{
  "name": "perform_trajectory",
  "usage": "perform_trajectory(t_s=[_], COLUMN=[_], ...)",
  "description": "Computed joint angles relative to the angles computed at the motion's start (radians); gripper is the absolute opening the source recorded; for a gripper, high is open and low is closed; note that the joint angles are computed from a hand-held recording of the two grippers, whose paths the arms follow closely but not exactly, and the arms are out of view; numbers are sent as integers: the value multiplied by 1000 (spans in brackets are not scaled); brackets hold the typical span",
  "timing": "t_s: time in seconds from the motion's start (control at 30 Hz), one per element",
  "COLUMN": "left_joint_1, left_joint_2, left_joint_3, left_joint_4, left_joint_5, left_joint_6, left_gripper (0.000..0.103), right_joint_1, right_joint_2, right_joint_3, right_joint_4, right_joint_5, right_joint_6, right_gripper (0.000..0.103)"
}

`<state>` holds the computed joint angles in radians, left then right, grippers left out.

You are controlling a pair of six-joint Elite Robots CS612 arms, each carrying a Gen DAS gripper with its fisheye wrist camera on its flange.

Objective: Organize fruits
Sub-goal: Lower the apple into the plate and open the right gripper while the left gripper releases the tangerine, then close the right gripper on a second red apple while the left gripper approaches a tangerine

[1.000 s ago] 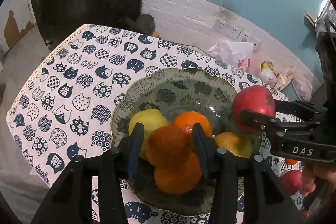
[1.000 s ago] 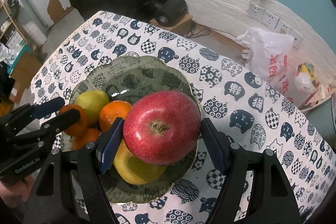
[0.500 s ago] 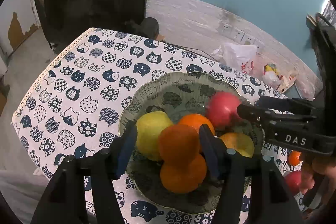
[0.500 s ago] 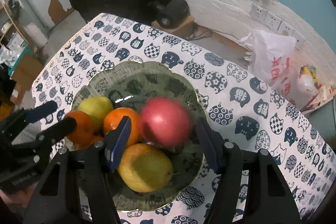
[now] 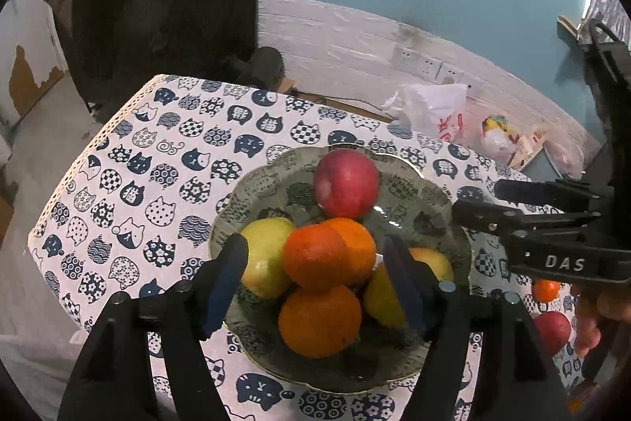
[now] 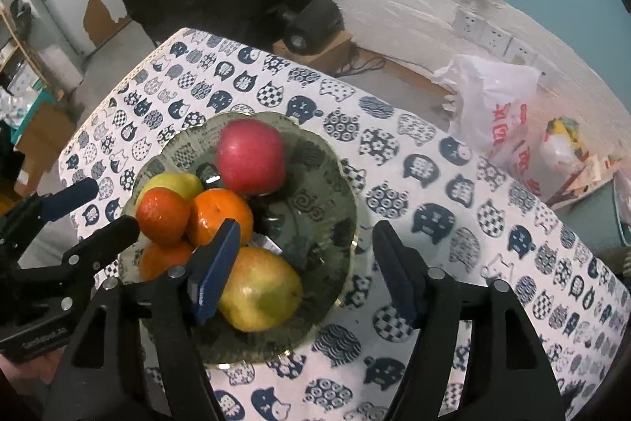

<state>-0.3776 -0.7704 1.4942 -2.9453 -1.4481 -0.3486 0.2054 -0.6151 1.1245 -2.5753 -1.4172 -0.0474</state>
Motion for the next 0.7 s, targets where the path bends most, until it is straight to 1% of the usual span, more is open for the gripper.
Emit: perform_trajectory(t_s=[0.1,0.17,0.23,0.33,0.47,0.57,0.7], left_joint_1=[-5,-9,-14,-20,-36,-49,-63], left_joint_2=[-4,-7,-10,-15,-24,-32,-42], left_joint_3=[5,11,19,27,42,55,70], left_joint_4=[-9,-22,-42,-57,-75,-86,-85], left_joint_5=[-7,-7,-2,-8,-8,-11,-32], left_joint_6=[7,15,18,22,55,82,105], left_gripper=[73,76,77,77,77,77,77], right_joint_1=[-6,-9,-13,-18,-27,-36,-50], right_joint_2=[-22,-36,-54,-77,-111,-136,-170], right_joint_3=[33,54,83,121,178,224,286], right_joint_4=[-20,-31,-44,-56,-75,-92,-105], right_joint_5=[-11,-20,-28,-42,-66,-78,-86], right_joint_6=[5,8,18,29,35,59,93], right_gripper=[72,73,77,78,79,82,82])
